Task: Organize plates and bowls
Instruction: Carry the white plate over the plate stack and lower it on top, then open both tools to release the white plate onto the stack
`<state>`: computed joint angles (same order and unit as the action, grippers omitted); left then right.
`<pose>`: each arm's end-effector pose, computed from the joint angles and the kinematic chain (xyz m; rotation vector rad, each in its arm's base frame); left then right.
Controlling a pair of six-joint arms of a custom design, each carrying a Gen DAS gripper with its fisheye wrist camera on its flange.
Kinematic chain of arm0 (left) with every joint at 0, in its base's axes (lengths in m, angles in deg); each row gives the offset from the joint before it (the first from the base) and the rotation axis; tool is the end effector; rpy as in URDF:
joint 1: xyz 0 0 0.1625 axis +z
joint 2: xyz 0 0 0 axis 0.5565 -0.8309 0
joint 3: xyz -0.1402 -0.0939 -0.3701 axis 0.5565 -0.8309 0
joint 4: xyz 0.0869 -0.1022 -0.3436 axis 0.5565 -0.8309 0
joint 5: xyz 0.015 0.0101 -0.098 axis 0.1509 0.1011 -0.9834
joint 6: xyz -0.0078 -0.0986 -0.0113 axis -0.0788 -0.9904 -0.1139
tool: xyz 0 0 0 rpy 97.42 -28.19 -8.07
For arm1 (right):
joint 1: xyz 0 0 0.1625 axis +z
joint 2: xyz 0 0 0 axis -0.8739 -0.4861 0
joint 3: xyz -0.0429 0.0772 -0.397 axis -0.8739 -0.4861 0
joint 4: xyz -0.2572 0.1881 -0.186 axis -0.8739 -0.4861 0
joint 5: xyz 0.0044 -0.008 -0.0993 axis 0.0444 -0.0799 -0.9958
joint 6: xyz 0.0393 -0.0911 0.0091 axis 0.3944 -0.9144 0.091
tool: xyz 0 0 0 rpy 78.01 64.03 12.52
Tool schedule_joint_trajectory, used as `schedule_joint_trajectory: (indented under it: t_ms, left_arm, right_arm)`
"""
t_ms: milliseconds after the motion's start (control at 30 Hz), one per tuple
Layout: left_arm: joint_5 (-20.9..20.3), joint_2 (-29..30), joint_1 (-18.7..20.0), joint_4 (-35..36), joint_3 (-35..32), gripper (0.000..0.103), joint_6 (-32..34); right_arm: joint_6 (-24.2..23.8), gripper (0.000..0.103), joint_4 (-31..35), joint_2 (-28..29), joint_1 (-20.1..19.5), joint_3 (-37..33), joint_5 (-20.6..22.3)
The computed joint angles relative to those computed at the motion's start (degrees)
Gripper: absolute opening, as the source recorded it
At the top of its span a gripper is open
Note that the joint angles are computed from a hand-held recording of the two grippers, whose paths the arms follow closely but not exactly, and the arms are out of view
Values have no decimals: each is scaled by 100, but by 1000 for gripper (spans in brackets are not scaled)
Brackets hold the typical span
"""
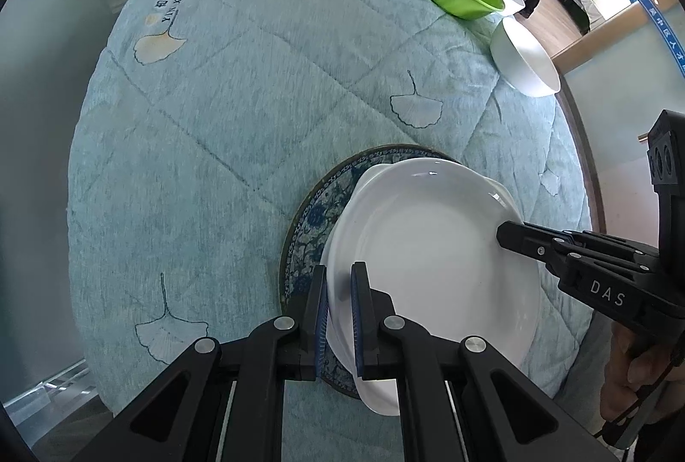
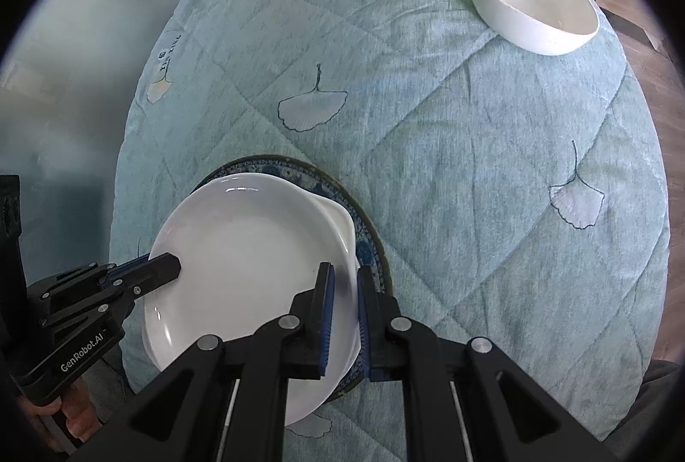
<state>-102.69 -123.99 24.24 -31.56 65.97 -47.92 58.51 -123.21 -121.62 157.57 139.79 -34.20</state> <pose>-0.1550 -0.5831 0.2078 0.1566 2.6483 -0.0870 0.1573 -0.6077 0.1095 0.2459 -2.6255 0.2266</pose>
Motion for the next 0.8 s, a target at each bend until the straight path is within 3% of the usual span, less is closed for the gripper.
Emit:
schedule_joint_trajectory:
  t_ms: [433,800]
  left_arm:
    - [-9,22,-5,99,39,6,-19]
    - [25,-145,-47,154,85,11,-64]
  right_arm:
    - [87,16,-62,-18,-37,139,-51]
    - [-38,12,-17,-22,-1,142,-108]
